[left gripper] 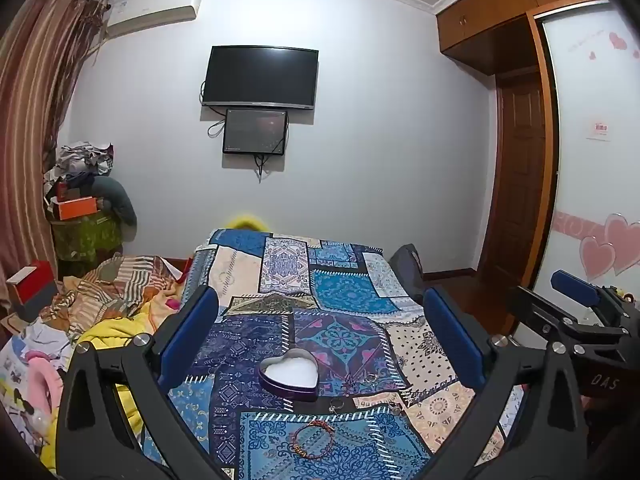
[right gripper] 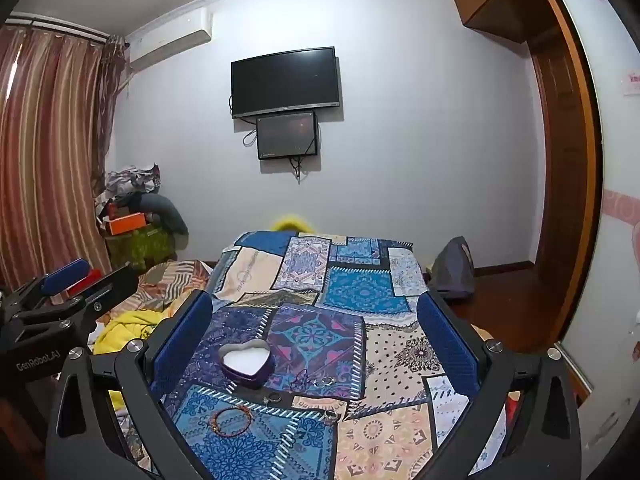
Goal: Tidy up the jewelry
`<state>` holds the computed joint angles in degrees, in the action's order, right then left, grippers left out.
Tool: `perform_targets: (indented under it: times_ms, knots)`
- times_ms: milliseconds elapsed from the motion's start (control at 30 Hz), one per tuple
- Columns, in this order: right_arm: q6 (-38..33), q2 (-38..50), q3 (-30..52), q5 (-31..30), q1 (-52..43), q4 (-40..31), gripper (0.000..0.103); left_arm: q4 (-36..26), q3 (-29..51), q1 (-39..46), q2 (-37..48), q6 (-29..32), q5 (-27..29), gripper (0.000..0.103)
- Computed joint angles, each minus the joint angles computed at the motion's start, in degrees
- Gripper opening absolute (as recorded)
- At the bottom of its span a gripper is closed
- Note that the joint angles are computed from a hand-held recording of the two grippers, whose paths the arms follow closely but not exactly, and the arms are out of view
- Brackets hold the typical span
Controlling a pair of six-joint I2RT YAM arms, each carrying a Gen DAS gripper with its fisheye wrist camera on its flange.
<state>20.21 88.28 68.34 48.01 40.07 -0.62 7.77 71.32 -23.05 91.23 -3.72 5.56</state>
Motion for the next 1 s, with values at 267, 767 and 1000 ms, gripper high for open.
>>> perform_targets:
  times_ms: [267, 767, 1000]
  knots:
    - [-0.2, 0.0, 0.3, 0.5, 0.3, -0.2, 0.102, 0.6, -1.1, 1.5, -0.6, -0.5, 1.5, 0.103]
    - [0.9, 1.1, 0.2, 0.2, 0.4, 0.3, 0.102, -0.6, 0.3, 0.6, 1.3, -0.1, 0.1, 0.103]
    - [0.8, 1.1, 0.0, -0.4, -0.1, 0.6, 0.102, -0.6, 0.2, 0.3, 1.1, -0.2, -0.1, 0.103]
